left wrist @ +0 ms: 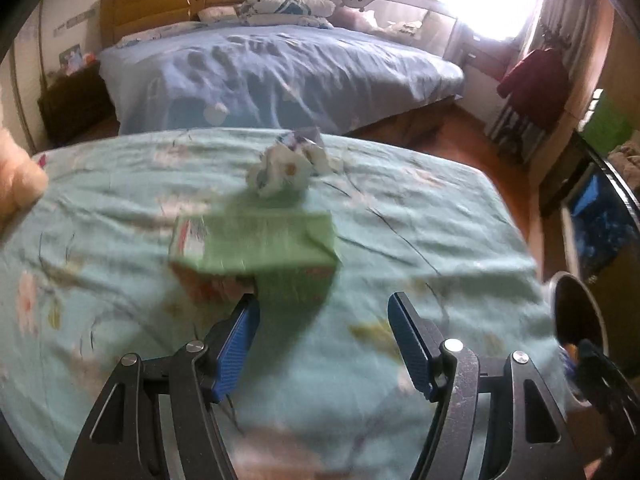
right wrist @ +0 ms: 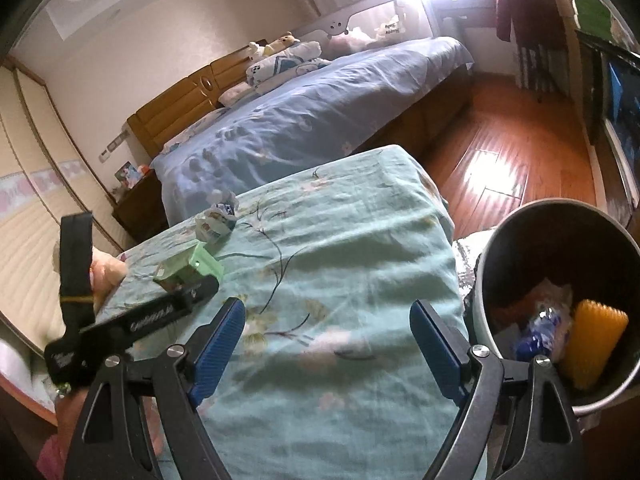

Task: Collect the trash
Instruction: 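Move both open tools back to the green carton and white wrapper on the bed, then grasp the green milk carton with the left tool while the right tool grasps the crumpled white wrapper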

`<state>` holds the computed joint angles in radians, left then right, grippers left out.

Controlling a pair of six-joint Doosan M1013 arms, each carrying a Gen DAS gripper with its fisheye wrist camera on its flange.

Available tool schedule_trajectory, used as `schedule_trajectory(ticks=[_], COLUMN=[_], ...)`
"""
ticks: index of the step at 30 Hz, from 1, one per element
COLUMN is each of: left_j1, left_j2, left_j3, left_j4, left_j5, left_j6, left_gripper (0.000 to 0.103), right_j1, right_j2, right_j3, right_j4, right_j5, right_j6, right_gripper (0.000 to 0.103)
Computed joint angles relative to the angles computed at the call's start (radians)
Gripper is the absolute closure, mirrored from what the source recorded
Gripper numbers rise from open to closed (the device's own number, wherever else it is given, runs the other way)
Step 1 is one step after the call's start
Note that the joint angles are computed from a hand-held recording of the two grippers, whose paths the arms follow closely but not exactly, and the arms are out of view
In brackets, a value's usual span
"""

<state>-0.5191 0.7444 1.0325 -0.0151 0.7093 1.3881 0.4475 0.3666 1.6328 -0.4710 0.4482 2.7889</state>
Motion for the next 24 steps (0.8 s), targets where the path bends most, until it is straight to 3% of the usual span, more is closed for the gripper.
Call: schedule_trajectory(ticks=[5,12,18,21,24], left_j1=[0.022,0.07,0.096,0.1,0.096], left_j2=[0.018,-0.052,-0.101,-0.104,-0.086], left_j3=[-0.018,0.116,0.19,0.19,0.159], left_j4=[0.088,0.172,0.082,-0.003,-0.021], left_j5=[0.015,-0.028,-0.068,-0.073,-0.066], left_j6=[-0.085,-0.128,-0.064,-0.009,-0.003], left_gripper=[0.037,0.037,0.037,0.037,0.026], right_j1=[-0.012,-0.018,-0.025,-0.028,-0.029], right_j2=[0.023,0.093,0.18,0.212,0.227], right_j3=[-0.022,-0.108,-0.22,-0.265,-0.285], right_j4=[0.056,0.312,0.531,0.573,0.565], right_j5=[-0.011,-0.039,-0.015,0.004,0.01], right_j6=[-0.057,-0.337,-0.538,-0.579,-0.565], right_gripper=[0.017,0.017,0.017,0.017,0.017])
